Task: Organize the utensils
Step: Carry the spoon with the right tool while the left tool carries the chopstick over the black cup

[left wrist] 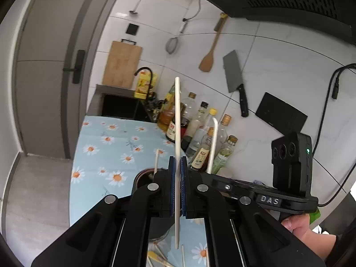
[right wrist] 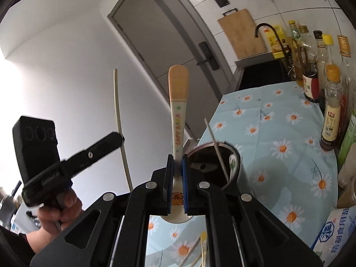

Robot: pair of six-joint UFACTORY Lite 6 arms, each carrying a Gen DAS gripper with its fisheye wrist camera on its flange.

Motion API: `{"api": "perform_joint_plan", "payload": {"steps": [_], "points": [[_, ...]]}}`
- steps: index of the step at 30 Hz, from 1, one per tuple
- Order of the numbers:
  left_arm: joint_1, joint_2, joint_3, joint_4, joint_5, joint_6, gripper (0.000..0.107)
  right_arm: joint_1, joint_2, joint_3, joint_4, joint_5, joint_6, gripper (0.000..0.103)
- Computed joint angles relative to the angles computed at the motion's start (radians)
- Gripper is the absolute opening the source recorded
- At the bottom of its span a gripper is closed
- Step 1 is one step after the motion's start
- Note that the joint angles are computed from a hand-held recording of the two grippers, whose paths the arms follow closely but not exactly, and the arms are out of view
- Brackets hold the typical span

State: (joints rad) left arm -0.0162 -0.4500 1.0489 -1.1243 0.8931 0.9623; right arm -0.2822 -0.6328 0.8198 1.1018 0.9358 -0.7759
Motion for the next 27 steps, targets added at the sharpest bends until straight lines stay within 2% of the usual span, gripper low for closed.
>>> {"api": "perform_joint_plan", "payload": {"steps": [4,10,16,19,23,27], "points": [[0.008,0.057,0.032,-0.103,0.021,0.115,0.003,0.072,0.05,0.05,-0.047,-0.123,0.076,0.008],[-0.014,0.188,0.129,-0.22,-0.011,0.271,0.003,0.143,0.11,0.125,-0.138,-0.269,0.205,0.008],[-0.006,0.263,0.18,-0.296,0.009,0.328,0.003,0.217,0.134,0.142,-0.233,-0.399,0.34,0.008],[-0.002,0.273,0.175,-0.328,0.004,0.352,0.003,0.227,0.14,0.128,-0.223,-0.447,0.369,0.008],[-0.008,0.274,0.142,-0.363,-0.018,0.411,0.003,0.271,0.14,0.107,-0.294,-0.521,0.461,0.008],[-0.024,0.276,0.081,-0.389,-0.038,0.493,0.003,0.33,0.113,0.057,-0.439,-0.599,0.617,0.008]]}}
